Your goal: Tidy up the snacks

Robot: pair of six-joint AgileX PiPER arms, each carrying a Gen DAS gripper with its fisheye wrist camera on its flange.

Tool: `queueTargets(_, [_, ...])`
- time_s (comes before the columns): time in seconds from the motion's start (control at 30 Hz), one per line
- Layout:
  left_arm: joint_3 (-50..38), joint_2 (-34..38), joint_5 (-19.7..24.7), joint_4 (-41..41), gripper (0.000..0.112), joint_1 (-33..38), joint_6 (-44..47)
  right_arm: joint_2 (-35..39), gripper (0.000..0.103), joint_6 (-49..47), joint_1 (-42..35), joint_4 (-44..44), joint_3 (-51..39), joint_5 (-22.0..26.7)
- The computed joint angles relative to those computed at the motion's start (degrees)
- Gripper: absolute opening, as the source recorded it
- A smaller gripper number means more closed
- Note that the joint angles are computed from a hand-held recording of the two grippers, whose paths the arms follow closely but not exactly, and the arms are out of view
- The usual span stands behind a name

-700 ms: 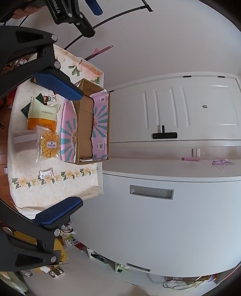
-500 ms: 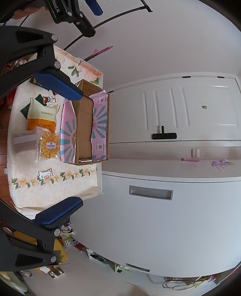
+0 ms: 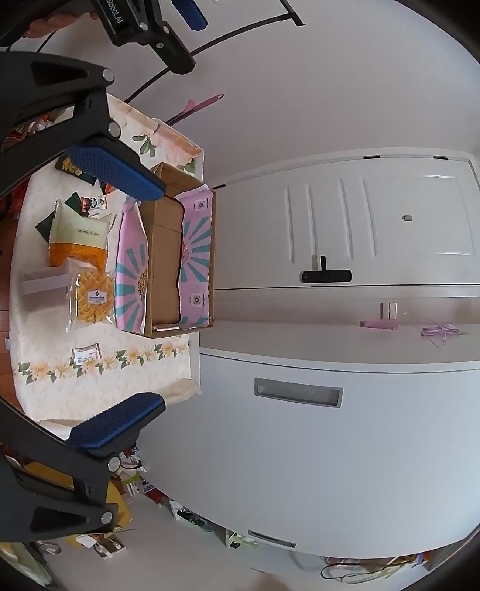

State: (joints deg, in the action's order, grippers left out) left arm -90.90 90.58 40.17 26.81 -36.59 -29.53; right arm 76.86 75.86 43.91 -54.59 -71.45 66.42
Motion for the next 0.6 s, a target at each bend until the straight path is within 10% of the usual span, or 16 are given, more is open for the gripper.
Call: queueTargets(0.6, [-1.1, 1.1, -0.9, -2.0, 0.102, 0.6, 2.3, 0.9, 0.103, -0.7, -0.8, 0.0, -0.7, -0.7])
